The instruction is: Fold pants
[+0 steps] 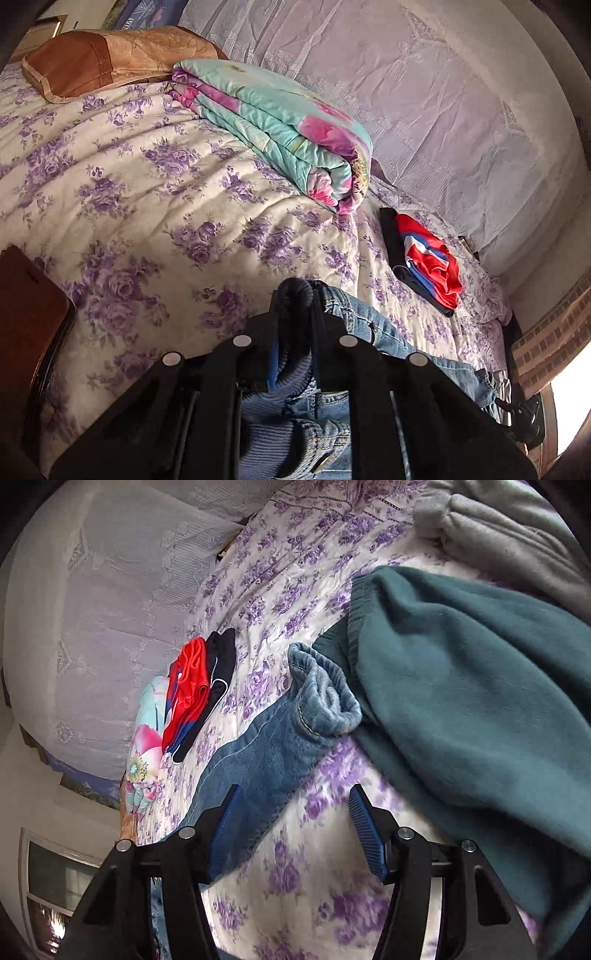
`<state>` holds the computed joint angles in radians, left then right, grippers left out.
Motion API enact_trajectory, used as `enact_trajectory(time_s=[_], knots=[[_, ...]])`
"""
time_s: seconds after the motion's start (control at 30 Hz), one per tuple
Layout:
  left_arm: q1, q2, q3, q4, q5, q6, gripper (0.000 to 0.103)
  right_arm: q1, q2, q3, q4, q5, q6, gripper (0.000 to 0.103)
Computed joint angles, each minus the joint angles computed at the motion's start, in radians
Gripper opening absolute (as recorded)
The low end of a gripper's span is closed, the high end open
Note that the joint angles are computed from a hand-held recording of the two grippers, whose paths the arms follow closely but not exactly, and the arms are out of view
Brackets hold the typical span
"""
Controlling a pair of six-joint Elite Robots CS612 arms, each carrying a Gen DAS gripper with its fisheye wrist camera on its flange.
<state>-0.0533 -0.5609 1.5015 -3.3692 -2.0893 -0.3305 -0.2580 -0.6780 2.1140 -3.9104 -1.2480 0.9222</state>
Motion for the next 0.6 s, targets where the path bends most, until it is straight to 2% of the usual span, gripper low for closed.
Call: enact_trajectory(time_s=[0.03,0.07,0.1,0.17,0.2,0.27,0.33,0.37,0.4,0.43,0.47,0.53,0.6], knots=[[0.000,0.002,-0.004,0.010,0.005,0.000,0.012,0.004,0.003,-0.015,0.010,-0.007,-0.002,0.059],[0.000,0.004,-0.009,0.019,0.008,-0.003,0.013,0.010,0.000,-0.026,0.027,-0.019,-0.021,0.040],[0.001,0.005,-0.012,0.025,0.010,-0.003,0.013,0.018,-0.009,-0.027,0.040,-0.046,-0.051,0.007],[-0.001,0.003,-0.008,0.014,0.016,0.006,0.012,0.037,-0.024,-0.006,-0.026,-0.108,-0.100,0.006],[-0.003,0.000,0.001,-0.004,0.025,0.020,0.012,0.050,-0.036,0.014,-0.062,-0.145,-0.154,0.006],[-0.015,-0.007,0.016,-0.027,0.058,0.067,0.013,0.060,-0.052,0.054,-0.087,-0.174,-0.228,0.006],[-0.025,-0.006,0.016,-0.014,0.085,0.105,0.013,0.047,-0.060,0.063,0.039,-0.160,-0.254,0.009],[-0.027,-0.004,0.009,0.007,0.093,0.106,0.013,0.035,-0.043,0.061,0.080,-0.143,-0.267,0.015],[-0.027,-0.001,-0.002,0.033,0.092,0.100,0.014,0.015,-0.030,0.066,0.079,-0.089,-0.246,0.018],[-0.023,0.005,-0.015,0.060,0.075,0.088,0.014,-0.002,-0.023,0.078,0.036,-0.054,-0.203,0.018],[-0.018,0.009,-0.023,0.076,0.057,0.078,0.014,-0.007,-0.024,0.092,-0.005,-0.060,-0.176,0.021],[-0.006,0.011,-0.037,0.111,0.009,0.074,0.016,0.002,-0.040,0.115,-0.058,-0.115,-0.186,0.027],[0.001,0.005,-0.044,0.151,-0.021,0.097,0.018,0.017,-0.070,0.122,-0.028,-0.181,-0.243,0.032]])
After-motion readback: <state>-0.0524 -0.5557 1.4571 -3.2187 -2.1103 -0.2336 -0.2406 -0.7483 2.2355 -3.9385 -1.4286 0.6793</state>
